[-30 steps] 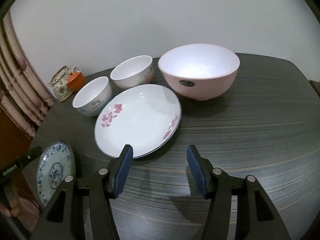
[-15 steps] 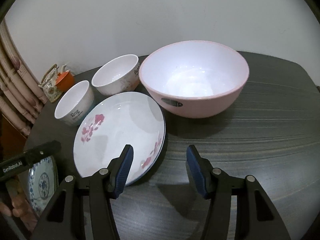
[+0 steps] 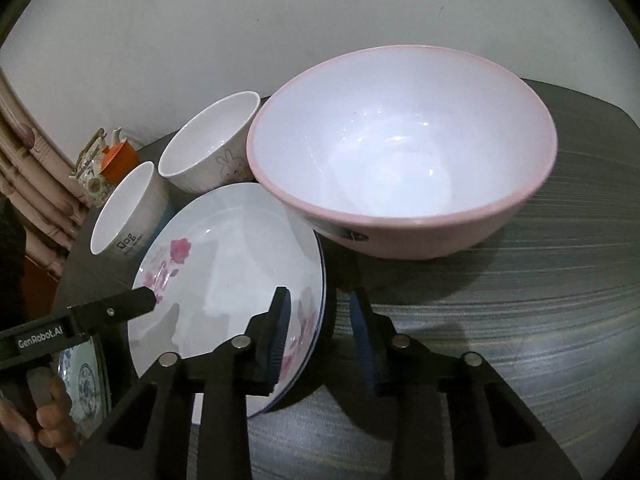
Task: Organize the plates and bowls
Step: 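Reach both tools to the white pink-flower plate rim and grip it, then lift and carry the pink-flower plate with both tools toward the blue-and-white stack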
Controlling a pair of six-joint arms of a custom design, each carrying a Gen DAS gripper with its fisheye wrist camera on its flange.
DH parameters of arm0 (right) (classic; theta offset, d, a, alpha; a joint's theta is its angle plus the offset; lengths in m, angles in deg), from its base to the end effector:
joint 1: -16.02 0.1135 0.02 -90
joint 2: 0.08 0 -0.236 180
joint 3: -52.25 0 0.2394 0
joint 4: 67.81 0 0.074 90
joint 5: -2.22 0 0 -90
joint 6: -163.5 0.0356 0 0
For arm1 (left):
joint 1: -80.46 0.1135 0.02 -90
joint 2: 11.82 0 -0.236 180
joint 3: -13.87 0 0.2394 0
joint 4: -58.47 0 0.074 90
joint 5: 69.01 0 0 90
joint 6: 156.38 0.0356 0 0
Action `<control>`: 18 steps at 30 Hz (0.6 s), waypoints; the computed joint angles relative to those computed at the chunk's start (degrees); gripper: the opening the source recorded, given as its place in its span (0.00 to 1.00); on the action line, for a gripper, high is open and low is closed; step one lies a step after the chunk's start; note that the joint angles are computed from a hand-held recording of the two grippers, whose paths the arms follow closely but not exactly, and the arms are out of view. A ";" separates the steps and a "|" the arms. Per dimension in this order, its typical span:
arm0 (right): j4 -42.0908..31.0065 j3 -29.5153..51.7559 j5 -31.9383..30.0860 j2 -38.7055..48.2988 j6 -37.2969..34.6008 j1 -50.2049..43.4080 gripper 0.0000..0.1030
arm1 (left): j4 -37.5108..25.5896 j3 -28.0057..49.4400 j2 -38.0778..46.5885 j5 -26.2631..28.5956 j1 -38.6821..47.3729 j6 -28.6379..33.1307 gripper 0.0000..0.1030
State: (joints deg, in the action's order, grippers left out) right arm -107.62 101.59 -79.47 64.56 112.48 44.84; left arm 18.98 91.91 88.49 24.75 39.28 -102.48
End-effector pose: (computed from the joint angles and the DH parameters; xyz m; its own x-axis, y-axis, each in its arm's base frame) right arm 0.1885 0.0978 0.1740 -0.8131 0.2630 -0.5192 0.1376 0.9536 0.2677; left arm 0.2511 -0.2227 0.1585 -0.9366 0.0382 -0.3483 0.1591 0.9321 -0.3255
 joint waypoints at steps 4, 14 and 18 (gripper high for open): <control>1.04 -0.11 -1.42 0.90 -1.02 -1.26 0.22 | 0.32 0.66 1.33 0.33 0.20 -0.37 0.37; 2.43 -0.40 -4.13 2.21 -3.11 -3.62 0.13 | 0.72 1.10 2.96 -0.33 -0.01 -0.35 0.21; 2.91 -0.50 -4.88 2.41 -3.49 -4.11 0.13 | 0.82 1.16 3.43 -0.85 -1.15 -1.05 0.18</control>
State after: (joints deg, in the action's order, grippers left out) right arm -104.71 101.10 -84.35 66.97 108.98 40.73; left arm 19.80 93.07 91.92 23.90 38.13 -103.52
